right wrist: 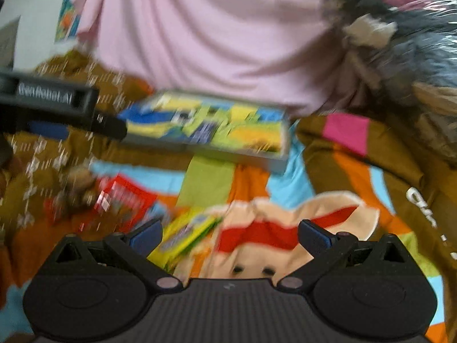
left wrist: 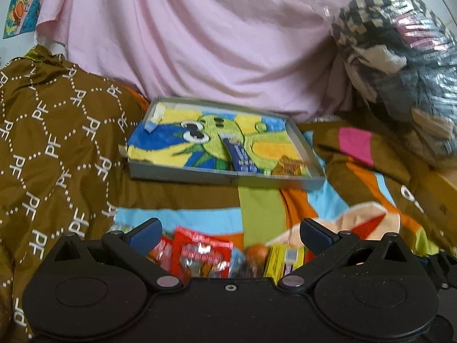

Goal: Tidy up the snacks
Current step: 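Move both tools back over the snack pile, then grasp the yellow wafer pack with the left tool while the right tool grasps the biscuit roll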

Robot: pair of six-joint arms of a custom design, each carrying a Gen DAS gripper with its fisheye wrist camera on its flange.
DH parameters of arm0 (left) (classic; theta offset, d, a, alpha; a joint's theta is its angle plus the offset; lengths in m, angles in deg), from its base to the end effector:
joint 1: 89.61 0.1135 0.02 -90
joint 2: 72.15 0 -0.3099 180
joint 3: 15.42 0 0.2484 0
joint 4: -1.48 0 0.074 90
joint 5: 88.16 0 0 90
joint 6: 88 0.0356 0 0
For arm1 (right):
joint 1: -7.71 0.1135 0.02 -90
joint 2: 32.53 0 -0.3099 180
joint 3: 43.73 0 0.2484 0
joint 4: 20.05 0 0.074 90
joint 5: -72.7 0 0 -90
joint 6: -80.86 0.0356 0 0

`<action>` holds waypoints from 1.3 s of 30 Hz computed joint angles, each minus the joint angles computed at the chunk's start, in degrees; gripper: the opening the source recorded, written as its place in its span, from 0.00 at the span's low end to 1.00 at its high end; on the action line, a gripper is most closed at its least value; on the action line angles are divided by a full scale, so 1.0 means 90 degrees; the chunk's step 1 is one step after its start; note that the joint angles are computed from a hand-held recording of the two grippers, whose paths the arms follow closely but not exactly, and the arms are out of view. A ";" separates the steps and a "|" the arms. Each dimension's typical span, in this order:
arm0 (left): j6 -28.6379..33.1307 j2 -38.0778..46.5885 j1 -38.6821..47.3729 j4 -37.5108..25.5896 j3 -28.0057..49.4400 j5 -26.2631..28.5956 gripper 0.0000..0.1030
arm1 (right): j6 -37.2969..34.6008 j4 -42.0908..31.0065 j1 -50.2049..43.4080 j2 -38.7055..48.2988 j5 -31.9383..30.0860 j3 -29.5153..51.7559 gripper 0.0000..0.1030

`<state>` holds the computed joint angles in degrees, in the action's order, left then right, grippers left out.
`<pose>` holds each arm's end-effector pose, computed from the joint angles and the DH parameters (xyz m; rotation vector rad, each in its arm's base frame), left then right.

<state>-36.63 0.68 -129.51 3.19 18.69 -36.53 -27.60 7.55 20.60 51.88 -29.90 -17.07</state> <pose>0.1704 -0.1137 0.1929 -0.3301 2.0370 -0.0937 0.2092 0.0558 0.1572 -0.6904 1.9702 0.1715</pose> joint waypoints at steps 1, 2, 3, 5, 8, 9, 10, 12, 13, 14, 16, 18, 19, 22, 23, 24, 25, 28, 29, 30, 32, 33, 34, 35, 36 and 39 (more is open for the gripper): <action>-0.0018 -0.0009 -0.0054 -0.0039 -0.0037 0.0015 0.99 | -0.0073 -0.0104 0.0072 0.0022 0.0046 -0.0007 1.00; -0.0019 -0.0015 -0.0112 -0.0065 -0.0078 0.0031 0.99 | -0.0133 -0.0183 0.0125 0.0049 0.0065 -0.0013 1.00; -0.0013 -0.0013 -0.0179 -0.0083 -0.0122 0.0031 0.99 | -0.0180 -0.0266 0.0159 0.0063 0.0075 -0.0005 1.00; -0.0026 0.0039 -0.0309 -0.0125 -0.0192 0.0003 0.99 | -0.0227 -0.0411 0.0236 0.0117 0.0155 0.0032 1.00; -0.0130 0.0166 -0.0418 -0.0218 -0.0297 0.0075 0.99 | -0.0274 -0.0707 0.0263 0.0209 0.0185 0.0155 1.00; -0.0208 0.0226 -0.0453 -0.0225 -0.0355 0.0100 0.99 | -0.0291 -0.0850 0.0255 0.0251 0.0169 0.0231 1.00; -0.0301 0.0301 -0.0491 -0.0223 -0.0411 0.0113 0.99 | -0.0309 -0.0994 0.0252 0.0326 0.0160 0.0315 1.00; -0.0484 0.0464 -0.0544 -0.0190 -0.0543 0.0185 0.99 | -0.0298 -0.1210 0.0279 0.0471 0.0213 0.0458 1.00; -0.0543 0.0534 -0.0553 -0.0144 -0.0607 0.0230 0.99 | -0.0283 -0.1253 0.0284 0.0536 0.0233 0.0506 1.00; -0.0585 0.0608 -0.0554 -0.0071 -0.0678 0.0266 0.99 | -0.0264 -0.1298 0.0281 0.0581 0.0237 0.0545 1.00; -0.0626 0.0728 -0.0532 0.0085 -0.0784 0.0317 0.99 | -0.0231 -0.1392 0.0269 0.0644 0.0223 0.0611 1.00; -0.0575 0.0822 -0.0426 0.0235 -0.0821 0.0422 0.99 | -0.0207 -0.1466 0.0291 0.0722 0.0247 0.0671 1.00; -0.0505 0.0847 -0.0350 0.0279 -0.0807 0.0490 0.99 | -0.0198 -0.1510 0.0301 0.0756 0.0261 0.0704 1.00; -0.0230 0.0978 -0.0175 0.0427 -0.0717 0.0653 0.99 | -0.0161 -0.1637 0.0312 0.0868 0.0250 0.0815 1.00; -0.0112 0.1036 -0.0116 0.0473 -0.0678 0.0722 0.99 | -0.0150 -0.1666 0.0307 0.0898 0.0234 0.0843 1.00; 0.0003 0.1096 -0.0072 0.0515 -0.0635 0.0791 0.99 | -0.0130 -0.1693 0.0302 0.0927 0.0233 0.0872 1.00; 0.0109 0.1164 -0.0039 0.0554 -0.0585 0.0851 0.99 | -0.0118 -0.1709 0.0290 0.0962 0.0229 0.0900 1.00; 0.0384 0.1368 0.0074 0.0709 -0.0464 0.0990 0.99 | -0.0080 -0.1781 0.0254 0.1041 0.0204 0.0975 1.00; 0.0469 0.1445 0.0135 0.0765 -0.0419 0.1064 0.99 | -0.0065 -0.1811 0.0262 0.1056 0.0215 0.0998 1.00; 0.0531 0.1511 0.0193 0.0809 -0.0379 0.1139 0.99 | -0.0059 -0.1836 0.0262 0.1080 0.0225 0.1022 1.00; 0.0640 0.1636 0.0339 0.0918 -0.0304 0.1327 0.99 | -0.0043 -0.1830 0.0274 0.1116 0.0258 0.1037 1.00; 0.0691 0.1697 0.0418 0.1007 -0.0282 0.1436 0.99 | -0.0036 -0.1821 0.0278 0.1132 0.0283 0.1043 1.00; 0.0741 0.1754 0.0484 0.1102 -0.0266 0.1539 0.99 | -0.0025 -0.1800 0.0291 0.1149 0.0310 0.1042 1.00; 0.0809 0.1816 0.0558 0.1197 -0.0245 0.1659 0.99 | -0.0013 -0.1755 0.0304 0.1163 0.0335 0.1029 1.00; 0.0886 0.1883 0.0626 0.1287 -0.0220 0.1777 0.99 | 0.0000 -0.1716 0.0302 0.1174 0.0357 0.1020 1.00; 0.1125 0.2104 0.0730 0.1509 -0.0110 0.2015 0.99 | 0.0085 -0.1619 0.0278 0.1202 0.0437 0.1018 1.00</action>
